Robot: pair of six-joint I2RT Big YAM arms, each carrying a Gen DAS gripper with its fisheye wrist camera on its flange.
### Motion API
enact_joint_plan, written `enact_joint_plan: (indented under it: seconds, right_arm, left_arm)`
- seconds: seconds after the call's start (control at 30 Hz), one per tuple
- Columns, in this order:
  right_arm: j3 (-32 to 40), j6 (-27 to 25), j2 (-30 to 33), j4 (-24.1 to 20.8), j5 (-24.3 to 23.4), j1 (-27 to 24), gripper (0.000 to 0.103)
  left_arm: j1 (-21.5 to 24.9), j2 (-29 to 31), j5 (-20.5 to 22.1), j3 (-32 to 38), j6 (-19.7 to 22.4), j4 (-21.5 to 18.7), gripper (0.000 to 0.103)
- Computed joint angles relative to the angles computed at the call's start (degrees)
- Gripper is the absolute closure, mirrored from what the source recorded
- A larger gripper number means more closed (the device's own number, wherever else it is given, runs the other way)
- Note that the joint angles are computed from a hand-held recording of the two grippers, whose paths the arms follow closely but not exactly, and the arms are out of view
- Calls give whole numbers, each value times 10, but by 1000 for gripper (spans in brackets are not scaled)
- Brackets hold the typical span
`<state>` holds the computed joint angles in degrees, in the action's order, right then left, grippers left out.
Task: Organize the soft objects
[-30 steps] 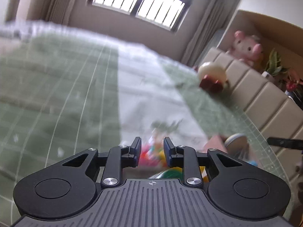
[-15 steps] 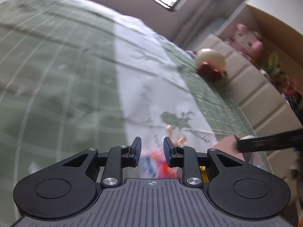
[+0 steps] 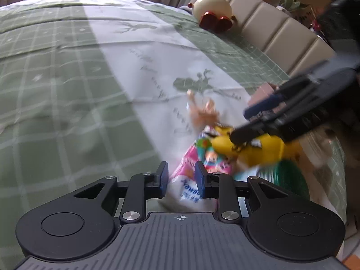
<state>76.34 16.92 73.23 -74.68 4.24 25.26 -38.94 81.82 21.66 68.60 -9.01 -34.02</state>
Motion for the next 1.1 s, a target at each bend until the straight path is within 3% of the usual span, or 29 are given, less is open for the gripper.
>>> enact_joint_plan:
  seconds: [0.17,0.2,0.3,0.37,0.4,0.43,0.57,0.63,0.77,0.83,0.9,0.97,1.1]
  right_arm:
    - [6,5,13,-1,20,15,39]
    - [8,2,15,-5,24,18,37]
    - [4,-4,16,-1,35,25,36]
    - [-2,-13,8,9,42,31,49]
    - [-4,-18,0,15,39,33,79]
    - [-3,-16,-7,15,37,34,103]
    - [-8,-15,-53,34,78,34,103]
    - [-5,-16,-71,33,66,14,103]
    - [-7,-8,-97,25,17,-37,101]
    - [-17,-1,-108,22,-13,-59,85]
    - [-31,15,-118,29,-33,-76,44]
    - [-40,21,-120,41,-49,-89,41]
    - [-23,49,-66,44,-46,-85,40]
  left_arm:
    - [5,-77,-20,-62,-5,-26,75]
    - [2,-83,-29,-63,0,-41,81]
    - [-4,-101,-60,-67,8,-54,81]
    - [-5,-118,-72,-77,-3,-20,81]
    - [-5,-124,-75,-81,-7,-1,81]
    - [-6,-128,-77,-82,-7,14,81]
    - [-25,-112,-94,-55,8,27,81]
    - [-37,-84,-98,-30,6,24,81]
    - [-53,3,-86,45,13,-1,81]
    - [-59,46,-87,85,29,-23,81]
    - [-70,73,-101,117,80,-51,81]
    - [-79,84,-116,132,132,-79,81]
    - [-75,66,-140,117,165,-96,76]
